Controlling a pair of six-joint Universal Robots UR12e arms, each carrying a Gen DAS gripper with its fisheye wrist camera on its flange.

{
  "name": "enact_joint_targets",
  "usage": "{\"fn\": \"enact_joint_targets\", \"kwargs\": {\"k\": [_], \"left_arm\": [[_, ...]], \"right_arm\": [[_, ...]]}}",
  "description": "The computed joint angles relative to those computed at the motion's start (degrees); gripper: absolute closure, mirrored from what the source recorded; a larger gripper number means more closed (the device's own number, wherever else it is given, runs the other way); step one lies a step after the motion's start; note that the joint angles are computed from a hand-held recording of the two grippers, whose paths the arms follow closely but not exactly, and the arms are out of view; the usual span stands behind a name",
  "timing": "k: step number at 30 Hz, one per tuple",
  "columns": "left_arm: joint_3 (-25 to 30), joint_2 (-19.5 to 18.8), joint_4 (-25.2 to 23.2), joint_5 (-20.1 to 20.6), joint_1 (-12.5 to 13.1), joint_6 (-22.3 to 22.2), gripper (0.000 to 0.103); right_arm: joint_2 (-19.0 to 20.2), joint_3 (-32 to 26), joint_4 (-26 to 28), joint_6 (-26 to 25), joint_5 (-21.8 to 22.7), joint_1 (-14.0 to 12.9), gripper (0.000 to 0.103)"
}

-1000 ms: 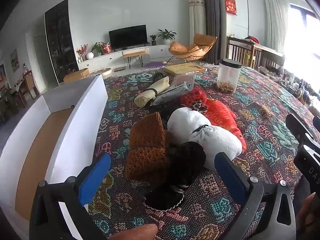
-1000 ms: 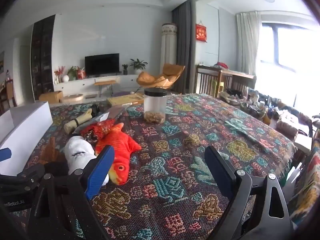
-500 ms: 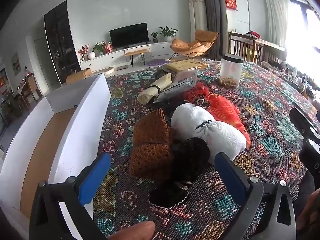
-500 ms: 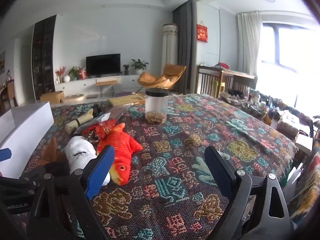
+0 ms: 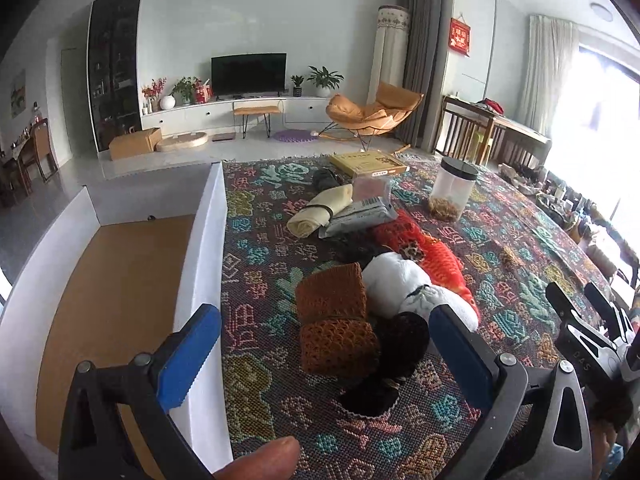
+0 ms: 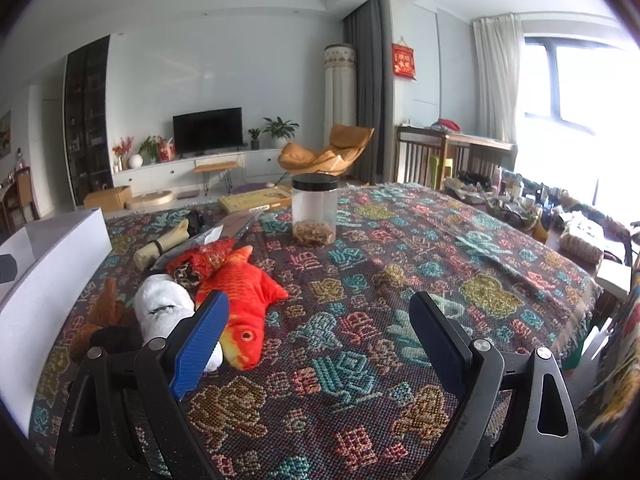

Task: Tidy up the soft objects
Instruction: 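Move both tools toward the pile of soft items on the table, then lower the left tool over the brown knitted pouch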

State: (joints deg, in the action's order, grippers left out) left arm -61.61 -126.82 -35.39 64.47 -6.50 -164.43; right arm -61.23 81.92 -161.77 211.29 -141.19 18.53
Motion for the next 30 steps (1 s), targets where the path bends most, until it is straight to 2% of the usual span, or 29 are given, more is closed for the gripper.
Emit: {"fn": "enact_joint_targets", "kwargs": {"k": [7,13,18,22,26,30], "left_arm": [[-4.5,1.9,-3.6,0.2,-1.7,7.8,0.000],[-6.9,2.6,-4.9,1.0,-2.4,10.5,0.000],[-7.5,2.3,-4.7,2.8,-2.7,9.7,0.000],[-8.6,2.3,-1.1,5.6,-3.1,8.0,0.000],[-8.5,2.1,0.5,6.4,-3.2,6.5,0.000],[-8.4,2.0,1.9,6.8,-3.1,5.2,0.000]], "right_arm": [[-0.3,0.6,-1.1,0.0,0.8,-0.1,0.010],[-0.4,0.5,-0.5,0.2,1.1,-0.2,0.010],[-0.3,0.5,-1.2,-0.3,1.2,-0.2,0.010],[-0.2,0.8,-3.1,-1.8,2.0,-0.2,0.010],[-0.1,1.1,-6.3,-5.1,4.2,-0.2,0.010],[0.3,1.5,-11.6,-8.6,4.3,0.2,0.010]]}}
